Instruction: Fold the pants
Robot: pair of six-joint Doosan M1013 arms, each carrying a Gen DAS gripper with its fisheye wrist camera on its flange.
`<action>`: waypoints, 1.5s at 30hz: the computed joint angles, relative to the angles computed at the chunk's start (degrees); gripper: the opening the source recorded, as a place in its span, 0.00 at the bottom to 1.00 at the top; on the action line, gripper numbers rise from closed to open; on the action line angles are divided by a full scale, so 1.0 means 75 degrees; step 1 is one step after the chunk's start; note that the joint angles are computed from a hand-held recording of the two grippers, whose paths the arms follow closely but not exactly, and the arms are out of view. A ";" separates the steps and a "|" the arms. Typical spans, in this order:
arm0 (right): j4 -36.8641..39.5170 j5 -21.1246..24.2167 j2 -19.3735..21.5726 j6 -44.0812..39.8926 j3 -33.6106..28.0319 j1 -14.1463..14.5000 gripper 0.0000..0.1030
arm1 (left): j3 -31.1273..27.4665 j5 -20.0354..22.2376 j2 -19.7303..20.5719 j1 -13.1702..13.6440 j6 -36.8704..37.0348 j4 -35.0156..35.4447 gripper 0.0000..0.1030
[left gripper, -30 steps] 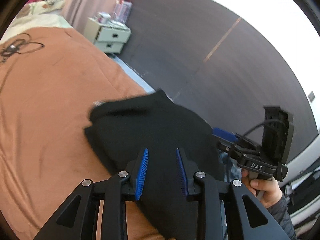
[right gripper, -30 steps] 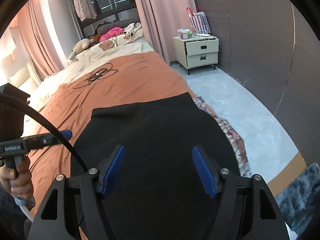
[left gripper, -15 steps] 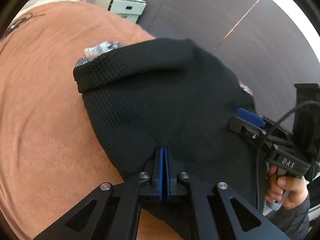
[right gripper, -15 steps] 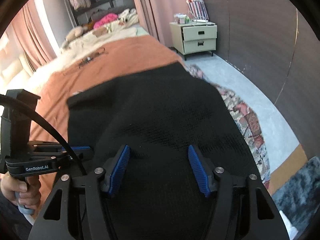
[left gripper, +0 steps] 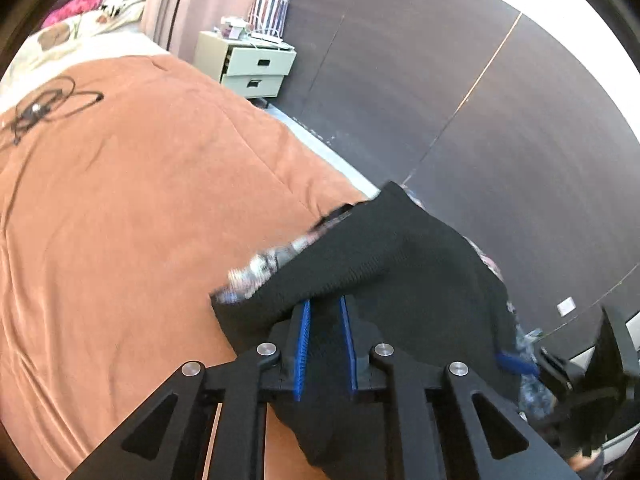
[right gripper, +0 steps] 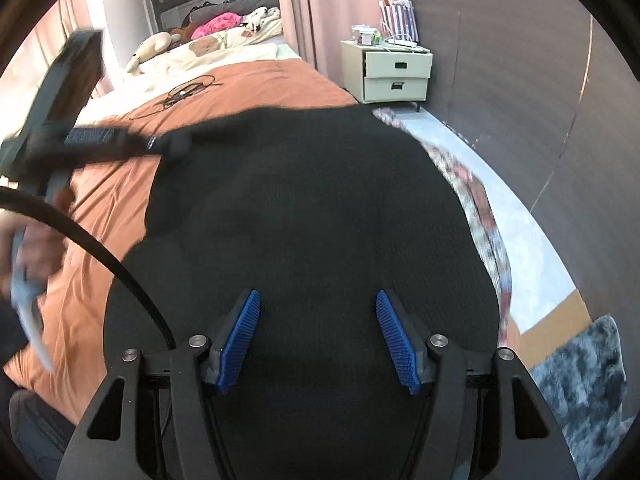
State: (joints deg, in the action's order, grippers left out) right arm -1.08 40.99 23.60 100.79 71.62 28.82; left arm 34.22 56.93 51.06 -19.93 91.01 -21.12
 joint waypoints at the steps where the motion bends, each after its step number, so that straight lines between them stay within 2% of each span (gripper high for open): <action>1: 0.0086 -0.0005 -0.0023 -0.0034 0.0053 -0.0019 0.58 | -0.0254 0.0179 0.0134 -0.0009 -0.0034 0.0107 0.16; 3: 0.0291 -0.0068 -0.0130 -0.0105 0.0261 -0.0068 0.58 | -0.0704 0.0478 0.0392 -0.0023 -0.0086 0.0318 0.16; 4: 0.0378 -0.0087 -0.0178 -0.0139 0.0350 -0.0091 0.58 | -0.0586 0.0483 0.0364 0.0001 -0.0025 0.0332 0.16; 7: 0.0655 -0.0097 -0.0262 -0.0250 0.0557 -0.0184 0.58 | -0.1075 0.0815 0.0698 0.0028 -0.0091 0.0496 0.16; 10: 0.0993 -0.0282 -0.0364 -0.0372 0.0812 -0.0293 0.58 | -0.2155 0.1327 0.1313 0.0032 -0.0272 0.0750 0.10; 13: 0.1285 -0.0417 -0.0477 -0.0499 0.1052 -0.0394 0.58 | -0.2943 0.1621 0.1727 0.0028 -0.0943 0.1557 0.06; 14: 0.1310 -0.0409 -0.0516 -0.0478 0.1120 -0.0417 0.58 | -0.3157 0.1781 0.1834 0.0031 -0.1365 0.2105 0.06; 15: 0.1316 -0.0391 -0.0557 -0.0449 0.1191 -0.0426 0.58 | -0.3360 0.1958 0.1938 0.0054 -0.1516 0.2254 0.07; 16: 0.1301 -0.0325 -0.0615 -0.0389 0.1270 -0.0439 0.58 | -0.3305 0.1985 0.1920 0.0121 -0.1498 0.2003 0.07; 17: 0.1297 -0.0279 -0.0683 -0.0339 0.1335 -0.0464 0.58 | -0.2930 0.1812 0.1734 0.0215 -0.1358 0.1584 0.07; 20: 0.1303 -0.0384 -0.0899 -0.0303 0.1515 -0.0494 0.58 | -0.1471 0.0813 0.0953 0.0253 -0.1037 0.1658 0.07; 24: 0.1171 -0.0575 -0.1111 0.0110 0.1612 -0.0525 0.58 | -0.0820 0.0591 0.0508 0.0278 -0.0767 0.1537 0.09; 26: 0.0943 -0.0646 -0.1210 0.0413 0.1656 -0.0503 0.59 | -0.0412 0.0398 0.0249 0.0296 -0.0616 0.1472 0.15; 27: 0.0716 -0.0647 -0.1275 0.0675 0.1682 -0.0478 0.65 | -0.0111 0.0239 0.0050 0.0291 -0.0539 0.1465 0.21; 30: 0.0154 -0.0734 -0.1422 0.1381 0.1770 -0.0361 0.72 | 0.0632 -0.0200 -0.0441 0.0262 -0.0344 0.1443 0.36; 31: -0.0020 -0.0778 -0.1489 0.1619 0.1838 -0.0311 0.73 | 0.0738 -0.0270 -0.0524 0.0243 -0.0311 0.1428 0.41; 35: -0.0906 -0.0851 -0.1683 0.2738 0.2020 -0.0074 0.76 | 0.1493 -0.0660 -0.1067 0.0262 -0.0076 0.1321 0.50; 40: -0.1718 -0.0720 -0.1751 0.3780 0.1936 0.0190 0.77 | 0.2444 -0.1256 -0.1779 0.0322 0.0399 0.1043 0.70; 41: -0.1913 -0.0747 -0.1841 0.4024 0.2049 0.0285 0.80 | 0.2637 -0.1382 -0.1928 0.0327 0.0436 0.1051 0.72; 43: -0.2320 -0.0711 -0.1873 0.4491 0.2067 0.0410 0.86 | 0.2930 -0.1578 -0.2161 0.0339 0.0406 0.1110 0.83; 45: -0.2745 -0.0703 -0.1921 0.4963 0.2098 0.0552 0.93 | 0.3277 -0.1753 -0.2423 0.0381 0.0629 0.0889 0.90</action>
